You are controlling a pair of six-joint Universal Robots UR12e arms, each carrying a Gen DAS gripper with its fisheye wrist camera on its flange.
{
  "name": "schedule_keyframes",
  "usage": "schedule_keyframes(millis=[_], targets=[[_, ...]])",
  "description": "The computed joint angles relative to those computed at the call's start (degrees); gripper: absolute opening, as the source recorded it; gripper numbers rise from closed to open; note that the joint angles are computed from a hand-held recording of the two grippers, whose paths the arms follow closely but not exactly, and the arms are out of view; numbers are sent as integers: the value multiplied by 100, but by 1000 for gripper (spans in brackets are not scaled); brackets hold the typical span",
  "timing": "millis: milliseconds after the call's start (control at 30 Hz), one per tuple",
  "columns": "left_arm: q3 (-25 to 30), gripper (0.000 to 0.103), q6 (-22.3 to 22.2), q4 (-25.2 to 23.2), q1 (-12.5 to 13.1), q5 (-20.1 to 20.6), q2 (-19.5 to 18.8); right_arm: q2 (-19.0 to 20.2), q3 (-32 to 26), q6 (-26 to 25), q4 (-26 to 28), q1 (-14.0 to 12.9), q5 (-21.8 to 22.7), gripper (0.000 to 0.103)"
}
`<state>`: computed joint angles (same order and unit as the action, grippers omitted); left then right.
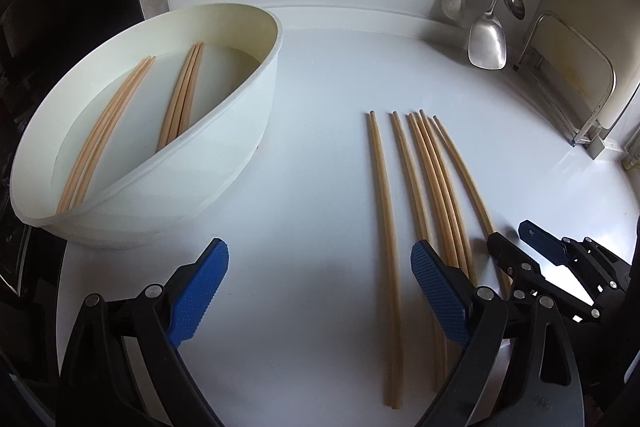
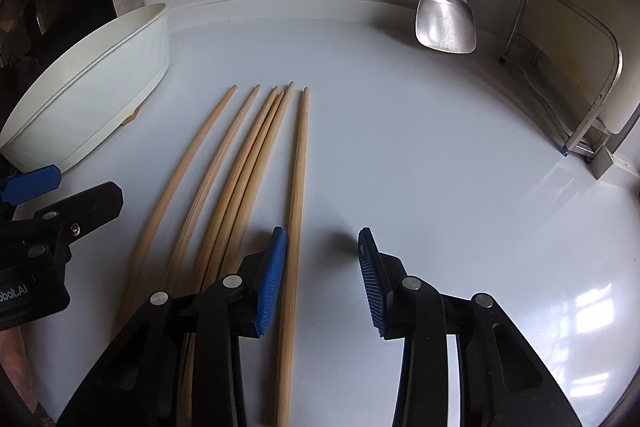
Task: Organize utensils
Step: 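Position both open tools around single chopsticks at the row's edge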
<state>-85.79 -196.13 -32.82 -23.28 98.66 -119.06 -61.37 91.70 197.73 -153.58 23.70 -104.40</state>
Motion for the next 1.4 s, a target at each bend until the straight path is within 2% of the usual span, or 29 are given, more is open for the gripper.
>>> schedule_keyframes(millis=[367, 1033, 1133, 1400], targets=[[40, 91, -21, -110, -16, 286, -94, -155, 254, 93, -112, -117, 77, 36], [106, 91, -60, -179, -51, 301, -182, -170, 302, -49, -205, -148, 205, 36], [98, 91, 35, -37, -95, 429, -183, -170, 301, -67, -203, -148, 218, 36], [130, 91, 125, -95, -99, 318, -206, -175, 317, -64, -222, -157, 227, 37]])
